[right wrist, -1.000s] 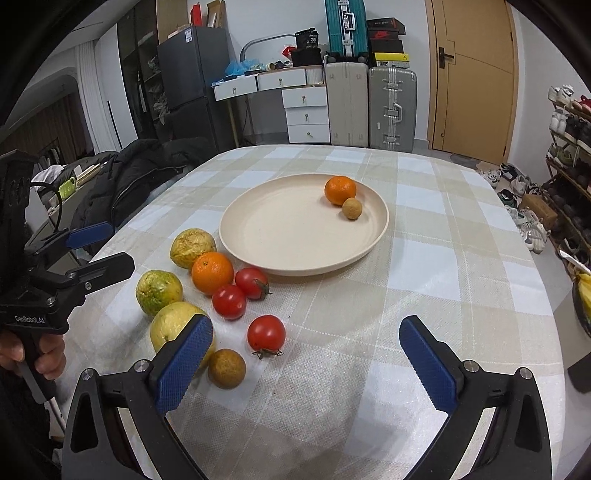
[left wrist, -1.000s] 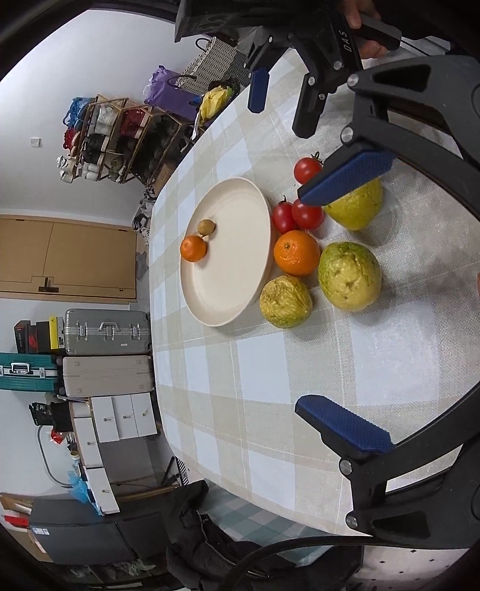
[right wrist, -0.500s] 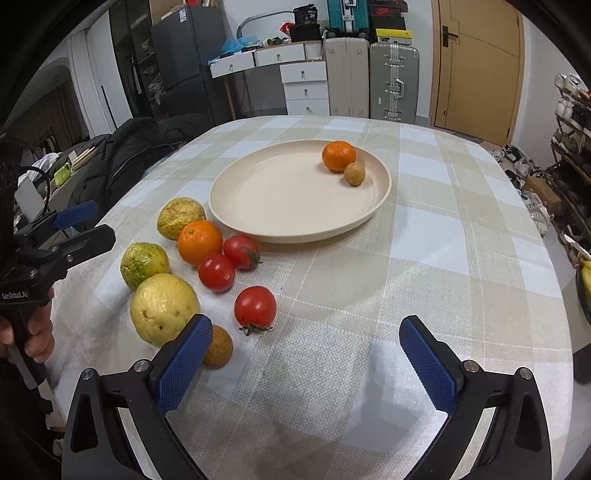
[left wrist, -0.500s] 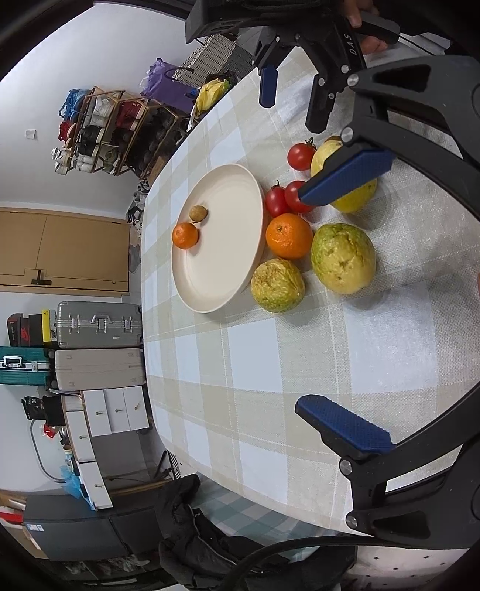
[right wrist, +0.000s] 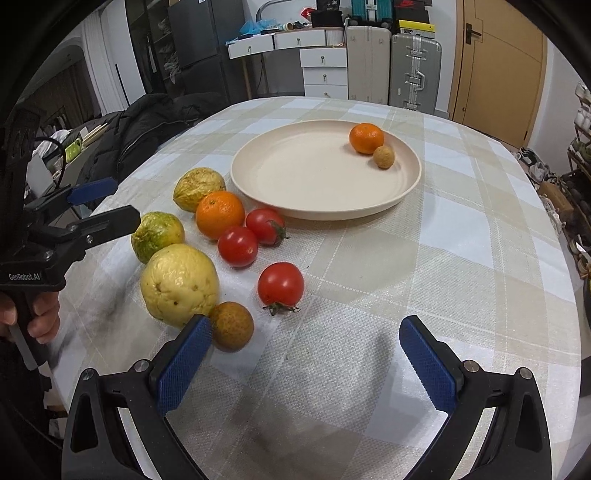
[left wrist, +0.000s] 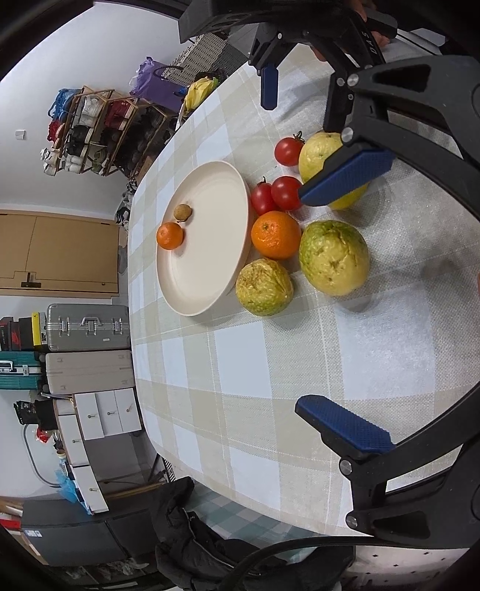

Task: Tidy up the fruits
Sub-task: 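Pull both tools back from the plate toward the remaining fruit, then grasp a green-yellow guava with the left tool while the right tool grasps another brown fruit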

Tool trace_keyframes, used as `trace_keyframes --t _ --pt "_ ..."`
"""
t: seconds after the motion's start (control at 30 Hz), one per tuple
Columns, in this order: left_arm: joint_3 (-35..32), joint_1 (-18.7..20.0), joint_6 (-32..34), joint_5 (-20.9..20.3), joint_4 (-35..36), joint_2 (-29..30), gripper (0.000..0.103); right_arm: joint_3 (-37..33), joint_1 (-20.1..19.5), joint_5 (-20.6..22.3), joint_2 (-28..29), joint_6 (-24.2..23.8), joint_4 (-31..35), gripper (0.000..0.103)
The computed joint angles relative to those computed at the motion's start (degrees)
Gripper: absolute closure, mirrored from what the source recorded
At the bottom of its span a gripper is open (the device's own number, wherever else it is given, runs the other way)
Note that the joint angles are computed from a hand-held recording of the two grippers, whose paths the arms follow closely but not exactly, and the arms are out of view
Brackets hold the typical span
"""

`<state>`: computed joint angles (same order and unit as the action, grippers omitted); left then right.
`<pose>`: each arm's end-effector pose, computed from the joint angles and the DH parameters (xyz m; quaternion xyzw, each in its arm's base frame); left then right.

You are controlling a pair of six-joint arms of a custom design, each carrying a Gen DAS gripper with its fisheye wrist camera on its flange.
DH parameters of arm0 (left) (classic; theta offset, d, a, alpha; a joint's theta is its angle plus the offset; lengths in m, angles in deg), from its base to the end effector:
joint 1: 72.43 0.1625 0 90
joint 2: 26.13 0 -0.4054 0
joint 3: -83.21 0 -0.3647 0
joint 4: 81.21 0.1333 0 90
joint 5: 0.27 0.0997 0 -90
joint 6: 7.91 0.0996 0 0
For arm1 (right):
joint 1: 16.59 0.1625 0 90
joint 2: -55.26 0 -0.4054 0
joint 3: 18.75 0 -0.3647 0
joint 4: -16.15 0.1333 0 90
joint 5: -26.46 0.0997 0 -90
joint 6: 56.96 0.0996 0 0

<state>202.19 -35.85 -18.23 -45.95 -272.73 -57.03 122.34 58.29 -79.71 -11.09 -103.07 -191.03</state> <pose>-0.2594 -0.4452 -0.0399 0.2968 0.8717 -0.2898 0.2609 -0.0016 -0.4105 0.1787 0.1975 -0.9030 0.2416 0.2953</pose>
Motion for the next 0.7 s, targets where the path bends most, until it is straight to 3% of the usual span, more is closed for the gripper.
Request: trace_keyframes --t 0.4,0.7 --pt "-0.46 0.27 -0.06 -0.17 1.03 0.30 0.001 -0.99 1.19 -4.54 2.43 0.21 -0.58 0.000" --pt "-0.48 0.40 -0.17 -0.11 1.63 0.58 0.001 -0.67 1.03 -3.39 2.21 -0.85 -0.32 0.002"
